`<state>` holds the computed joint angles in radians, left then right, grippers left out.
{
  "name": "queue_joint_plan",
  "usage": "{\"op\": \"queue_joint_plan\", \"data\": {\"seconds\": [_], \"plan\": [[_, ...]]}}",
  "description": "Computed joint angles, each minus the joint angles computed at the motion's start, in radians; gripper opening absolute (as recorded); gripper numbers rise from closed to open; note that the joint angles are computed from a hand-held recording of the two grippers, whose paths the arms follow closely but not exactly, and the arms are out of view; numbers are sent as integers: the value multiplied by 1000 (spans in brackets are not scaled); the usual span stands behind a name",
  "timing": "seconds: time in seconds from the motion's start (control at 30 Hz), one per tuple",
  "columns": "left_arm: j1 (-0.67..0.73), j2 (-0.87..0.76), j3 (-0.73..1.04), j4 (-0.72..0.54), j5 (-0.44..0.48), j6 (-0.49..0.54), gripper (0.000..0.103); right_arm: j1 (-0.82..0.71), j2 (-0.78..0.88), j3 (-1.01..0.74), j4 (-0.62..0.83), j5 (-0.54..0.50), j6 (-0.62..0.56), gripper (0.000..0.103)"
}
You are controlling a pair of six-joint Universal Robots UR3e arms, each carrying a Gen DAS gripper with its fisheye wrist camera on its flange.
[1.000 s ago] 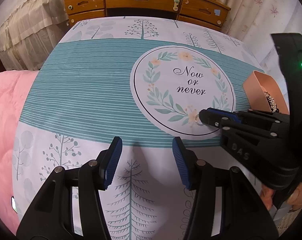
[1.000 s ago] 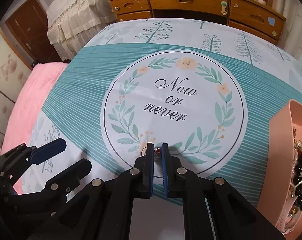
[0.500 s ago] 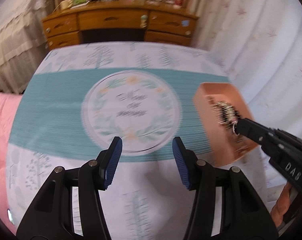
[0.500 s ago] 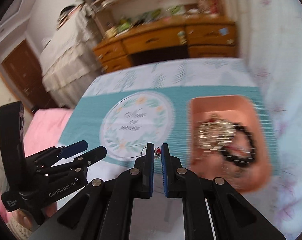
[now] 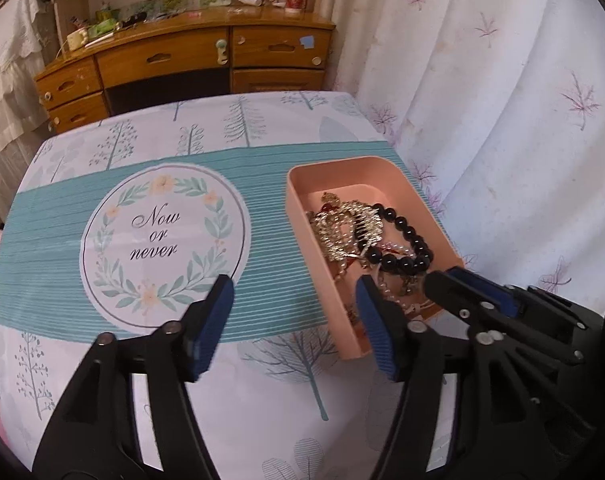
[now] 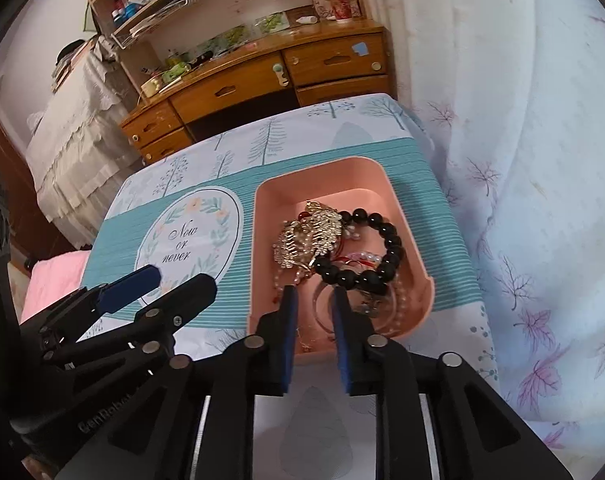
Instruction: Organize jewelry
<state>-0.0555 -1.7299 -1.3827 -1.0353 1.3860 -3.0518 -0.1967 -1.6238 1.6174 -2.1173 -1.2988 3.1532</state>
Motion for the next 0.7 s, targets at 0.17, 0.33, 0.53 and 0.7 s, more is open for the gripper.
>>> {"op": "queue_joint_plan", "data": {"seconds": [0.17, 0.33, 0.53, 0.7], "plan": [[31, 42, -56, 7, 7, 3, 70, 0, -28, 50, -44, 3, -3, 28], [73, 103, -121, -9, -8, 16, 70, 30, -47, 67, -75, -10, 14, 36], [109, 214, -237, -1, 12, 35, 70, 85, -86, 101, -104, -52, 32, 48], [166, 321, -353, -4, 60, 55, 70, 133, -131, 179, -146, -60, 36, 57]]}}
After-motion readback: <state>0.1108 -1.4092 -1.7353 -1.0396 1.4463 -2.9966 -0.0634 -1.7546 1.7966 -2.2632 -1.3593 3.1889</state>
